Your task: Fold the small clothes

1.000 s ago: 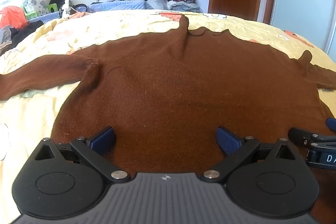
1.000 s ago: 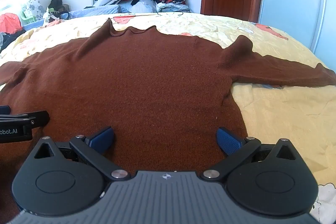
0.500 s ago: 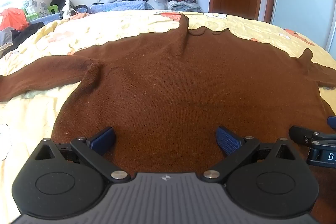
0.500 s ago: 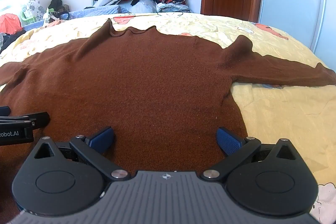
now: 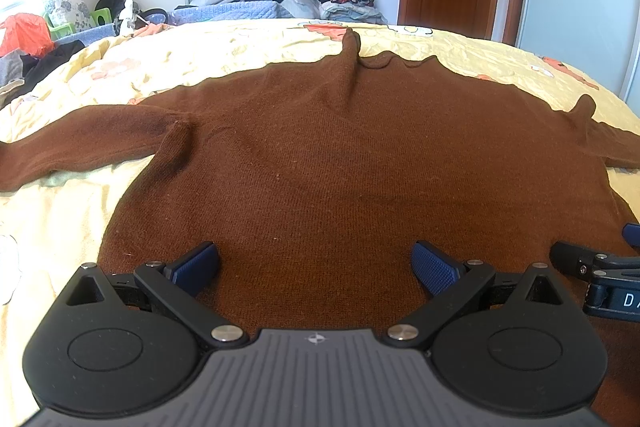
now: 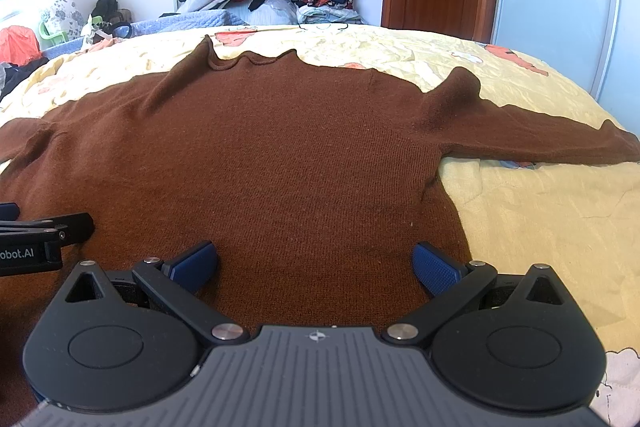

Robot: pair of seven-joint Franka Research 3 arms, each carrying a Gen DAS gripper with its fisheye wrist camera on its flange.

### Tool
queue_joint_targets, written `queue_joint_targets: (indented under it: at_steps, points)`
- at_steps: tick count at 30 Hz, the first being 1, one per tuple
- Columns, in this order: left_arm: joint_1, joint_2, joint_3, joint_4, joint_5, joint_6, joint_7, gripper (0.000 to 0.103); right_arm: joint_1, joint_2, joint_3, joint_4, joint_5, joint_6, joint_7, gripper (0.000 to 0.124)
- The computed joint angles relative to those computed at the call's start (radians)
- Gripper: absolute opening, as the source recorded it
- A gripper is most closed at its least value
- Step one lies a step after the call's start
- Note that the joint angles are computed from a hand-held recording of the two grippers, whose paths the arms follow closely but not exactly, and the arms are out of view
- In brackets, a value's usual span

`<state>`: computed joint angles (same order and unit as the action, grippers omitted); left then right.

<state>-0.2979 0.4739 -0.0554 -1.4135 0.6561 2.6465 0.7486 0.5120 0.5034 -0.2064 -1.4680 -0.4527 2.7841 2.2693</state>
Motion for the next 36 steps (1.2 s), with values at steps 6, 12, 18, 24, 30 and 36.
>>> queue_joint_targets:
  at_steps: [6, 12, 18, 24, 30, 36]
  points:
    - [-0.002, 0.006, 0.0, 0.009, -0.003, -0.004, 0.001, 0.103, 0.008, -0.008, -0.008, -0.009, -0.011, -0.003, 0.015, 0.103]
    - [-0.002, 0.009, 0.001, 0.013, -0.005, -0.005, 0.003, 0.103, 0.006, 0.0, -0.005, 0.005, -0.019, -0.014, 0.027, 0.103]
    - [-0.004, 0.013, 0.003, 0.02, -0.003, -0.012, 0.003, 0.103, 0.004, 0.0, -0.002, 0.005, -0.022, -0.014, 0.03, 0.103]
    - [-0.002, 0.011, 0.002, 0.015, -0.004, -0.007, 0.002, 0.103, 0.005, -0.001, -0.004, 0.003, -0.027, -0.015, 0.033, 0.103]
    - [-0.001, 0.006, 0.003, 0.006, -0.004, 0.002, -0.003, 0.103, 0.004, -0.001, -0.002, 0.003, -0.027, -0.017, 0.03, 0.103]
    - [-0.002, 0.007, 0.003, 0.008, -0.003, 0.001, -0.004, 0.103, 0.002, -0.002, 0.0, 0.002, -0.024, -0.016, 0.027, 0.103]
